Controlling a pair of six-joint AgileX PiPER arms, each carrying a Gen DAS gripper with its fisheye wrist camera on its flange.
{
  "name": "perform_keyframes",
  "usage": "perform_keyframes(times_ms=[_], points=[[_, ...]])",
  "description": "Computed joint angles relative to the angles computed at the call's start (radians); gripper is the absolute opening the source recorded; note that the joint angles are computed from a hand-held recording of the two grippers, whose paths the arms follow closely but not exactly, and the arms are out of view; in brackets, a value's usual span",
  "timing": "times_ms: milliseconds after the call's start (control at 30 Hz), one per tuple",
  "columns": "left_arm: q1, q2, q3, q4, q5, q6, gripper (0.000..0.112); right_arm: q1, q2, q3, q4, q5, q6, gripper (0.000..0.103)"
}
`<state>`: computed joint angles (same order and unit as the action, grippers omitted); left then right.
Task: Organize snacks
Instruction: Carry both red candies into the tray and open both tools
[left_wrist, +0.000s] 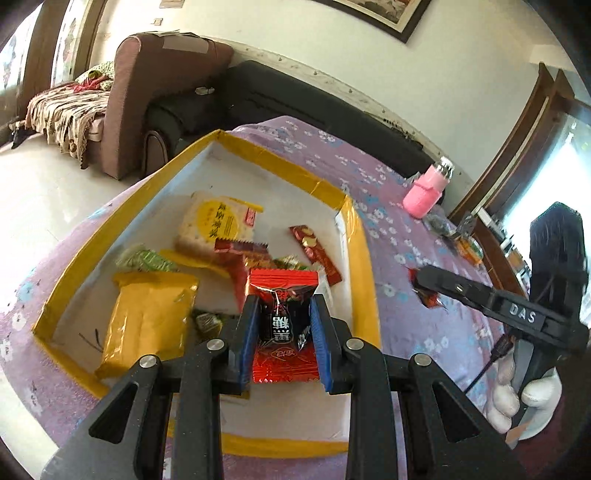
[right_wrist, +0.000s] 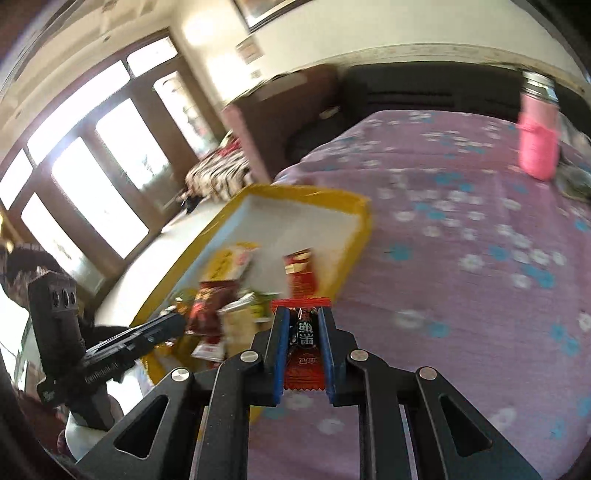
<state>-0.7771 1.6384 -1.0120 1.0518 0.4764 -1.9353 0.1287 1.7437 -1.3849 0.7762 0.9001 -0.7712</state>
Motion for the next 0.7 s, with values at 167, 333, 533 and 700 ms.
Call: perform_keyframes(times_ms=[167,333,533,700], points=[[-0.015,0.024,0.005,-0.013,-0.015,0.023,0.025,0.15,0.057,-0.045,-0.115,-0.109,0.11,0.016],[-0.022,0.039,0.0,-0.016,-0.004,0.031,0.026,0.241,0.167,-0.161,-0.27,-0.162,0.258,0.016],[-0.055,0.045,-0.043,-0.061,0.106,0.095,0.051,0.264,0.239,-0.238,-0.338,-0.169,0.318,0.024],[-0.127,0.086,-0.153,-0.101,0.369,0.149,0.071,0.223,0.148,-0.133,-0.252,-0.222,0.239,0.042]])
